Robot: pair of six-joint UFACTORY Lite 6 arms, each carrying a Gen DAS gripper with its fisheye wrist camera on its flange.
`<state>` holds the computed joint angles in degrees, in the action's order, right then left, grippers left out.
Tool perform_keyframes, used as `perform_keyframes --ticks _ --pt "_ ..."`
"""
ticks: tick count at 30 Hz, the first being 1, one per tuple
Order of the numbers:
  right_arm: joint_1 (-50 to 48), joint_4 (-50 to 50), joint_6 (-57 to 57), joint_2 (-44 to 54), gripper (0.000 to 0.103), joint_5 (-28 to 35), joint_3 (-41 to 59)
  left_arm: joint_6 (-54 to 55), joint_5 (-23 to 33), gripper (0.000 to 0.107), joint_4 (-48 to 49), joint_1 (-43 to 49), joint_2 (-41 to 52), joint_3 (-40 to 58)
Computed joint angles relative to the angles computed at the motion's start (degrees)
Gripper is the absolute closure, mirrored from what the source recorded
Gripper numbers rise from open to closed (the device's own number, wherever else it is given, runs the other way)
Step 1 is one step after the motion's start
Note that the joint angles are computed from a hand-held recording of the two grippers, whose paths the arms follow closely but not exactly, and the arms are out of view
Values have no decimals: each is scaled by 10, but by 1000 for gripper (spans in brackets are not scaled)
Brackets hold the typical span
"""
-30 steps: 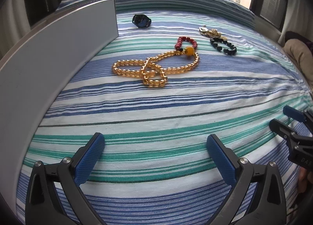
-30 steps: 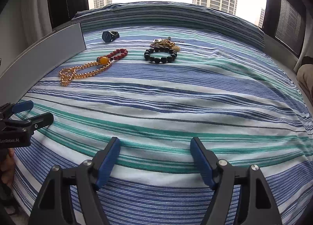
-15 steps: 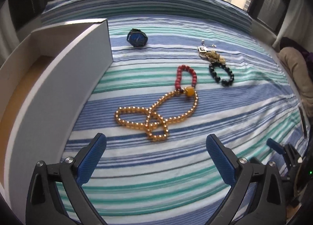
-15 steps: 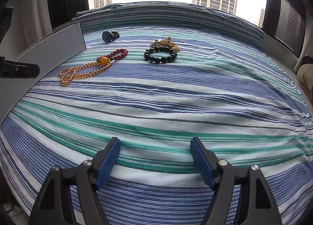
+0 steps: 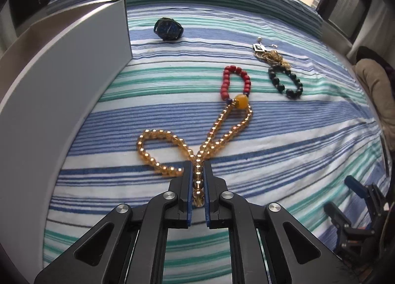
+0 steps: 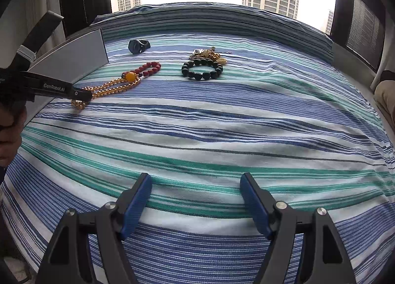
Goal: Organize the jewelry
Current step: 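Grasp the amber bead necklace with the left tool, then lift the amber necklace with the left tool while the right tool grasps the red bead bracelet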
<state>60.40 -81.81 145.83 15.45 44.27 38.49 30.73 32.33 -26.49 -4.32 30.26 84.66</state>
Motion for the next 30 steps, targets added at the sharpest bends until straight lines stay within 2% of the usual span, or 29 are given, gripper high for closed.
perform_keyframes --ticks 7,10,13,15,17,19,21,25,27,30 --pt "1 3 -2 1 27 1 2 146 45 102 -70 93 -184 -199" --pt "1 3 -2 1 27 1 2 184 44 101 -76 124 -223 -252" --pt "1 4 -3 1 27 1 2 219 41 99 -97 142 -220 -266" --pt "1 3 -2 1 27 1 2 236 44 83 -114 153 -222 -274" --pt "1 3 -1 1 27 1 1 253 49 42 -139 159 -228 -281" --pt "1 3 -1 1 27 1 1 268 47 28 -162 154 -231 -285" --pt "1 3 -2 1 27 1 1 263 32 28 -164 132 -217 -276" --pt "-1 4 -4 -1 27 -2 1 176 -54 28 -100 68 -178 -261" --pt "-21 65 -73 -24 27 -32 10 162 -87 28 -86 54 -180 -271" --pt "-65 162 -182 -123 27 -112 8 186 -99 28 -106 55 -185 -282"
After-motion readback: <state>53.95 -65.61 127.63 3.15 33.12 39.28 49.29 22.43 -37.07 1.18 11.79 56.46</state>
